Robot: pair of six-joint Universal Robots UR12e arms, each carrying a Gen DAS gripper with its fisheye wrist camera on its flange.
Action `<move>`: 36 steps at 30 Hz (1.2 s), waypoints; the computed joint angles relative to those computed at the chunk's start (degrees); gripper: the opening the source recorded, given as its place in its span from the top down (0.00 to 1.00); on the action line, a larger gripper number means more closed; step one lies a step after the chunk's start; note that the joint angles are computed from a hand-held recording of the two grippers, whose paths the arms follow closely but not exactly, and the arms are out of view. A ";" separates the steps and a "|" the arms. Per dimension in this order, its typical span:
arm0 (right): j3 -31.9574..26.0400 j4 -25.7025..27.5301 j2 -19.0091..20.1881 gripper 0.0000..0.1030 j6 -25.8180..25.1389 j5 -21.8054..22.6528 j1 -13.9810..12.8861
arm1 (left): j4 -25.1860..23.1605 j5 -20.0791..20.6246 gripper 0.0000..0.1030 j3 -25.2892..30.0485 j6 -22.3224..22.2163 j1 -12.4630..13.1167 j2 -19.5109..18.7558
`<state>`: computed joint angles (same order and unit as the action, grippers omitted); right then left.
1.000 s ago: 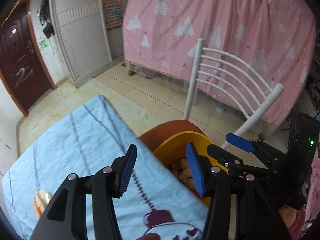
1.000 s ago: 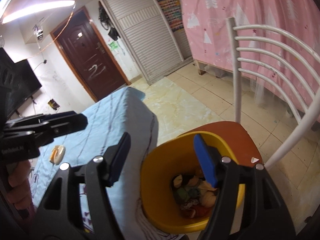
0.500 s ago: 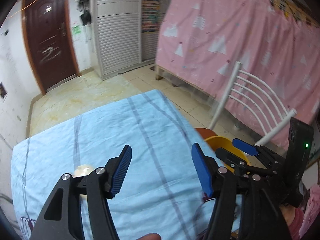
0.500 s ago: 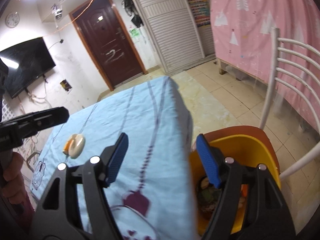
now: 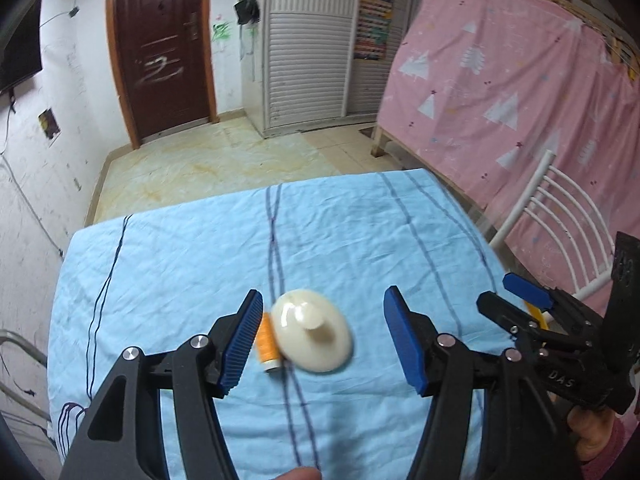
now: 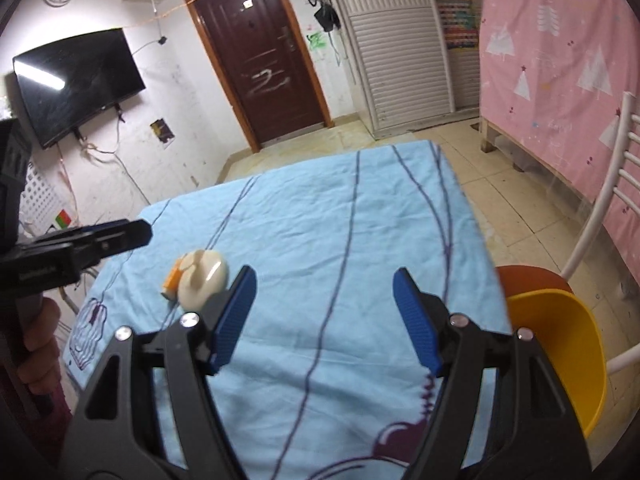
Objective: Collect trash
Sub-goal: 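Move both open tools back over the remaining items on the bed, then grasp the orange thread spool with the left tool while the right tool grasps the cream lid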
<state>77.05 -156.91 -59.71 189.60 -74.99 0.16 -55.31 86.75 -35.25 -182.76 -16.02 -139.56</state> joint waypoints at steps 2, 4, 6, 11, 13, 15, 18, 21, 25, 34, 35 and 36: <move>-0.83 0.68 0.46 0.34 -0.48 0.19 0.40 | -0.17 0.27 0.47 -0.66 -0.58 0.45 0.17; -1.34 1.14 0.75 0.34 -0.91 0.30 0.75 | -0.60 0.50 0.47 -0.94 -1.09 0.83 0.15; -1.99 1.77 1.09 0.34 -1.36 0.37 1.05 | -1.16 0.63 0.47 -0.89 -1.48 1.12 -0.04; -3.17 3.05 1.70 0.34 -2.10 0.38 1.62 | -2.45 2.74 0.47 -1.39 -2.09 1.19 -0.21; -3.54 3.55 1.87 0.34 -2.44 0.41 1.73 | -3.11 3.13 0.47 -1.30 -2.35 1.31 -0.41; -3.83 3.97 2.05 0.34 -2.70 0.35 1.92 | -3.55 3.22 0.48 -1.30 -2.47 1.43 -0.58; -4.19 4.59 2.29 0.34 -3.11 0.34 2.15 | -4.59 3.33 0.51 -0.81 -2.27 1.39 -0.99; -4.42 5.08 2.45 0.34 -3.63 0.42 2.28 | -5.65 3.27 0.57 -0.43 -1.93 1.41 -1.37; -5.02 5.73 2.80 0.31 -4.02 0.28 2.55 | -6.87 2.81 0.66 0.20 -1.64 1.48 -1.92; -6.61 7.47 3.73 0.23 -6.09 0.44 3.37 | -6.83 0.95 0.81 0.64 -0.41 1.81 -2.51; -6.95 7.93 3.91 0.23 -6.50 0.38 3.53 | -7.06 0.47 0.81 0.83 -0.39 1.89 -2.63; -7.10 8.13 4.00 0.23 -6.68 0.28 3.63 | -7.53 -0.15 0.81 1.23 -0.42 1.99 -2.85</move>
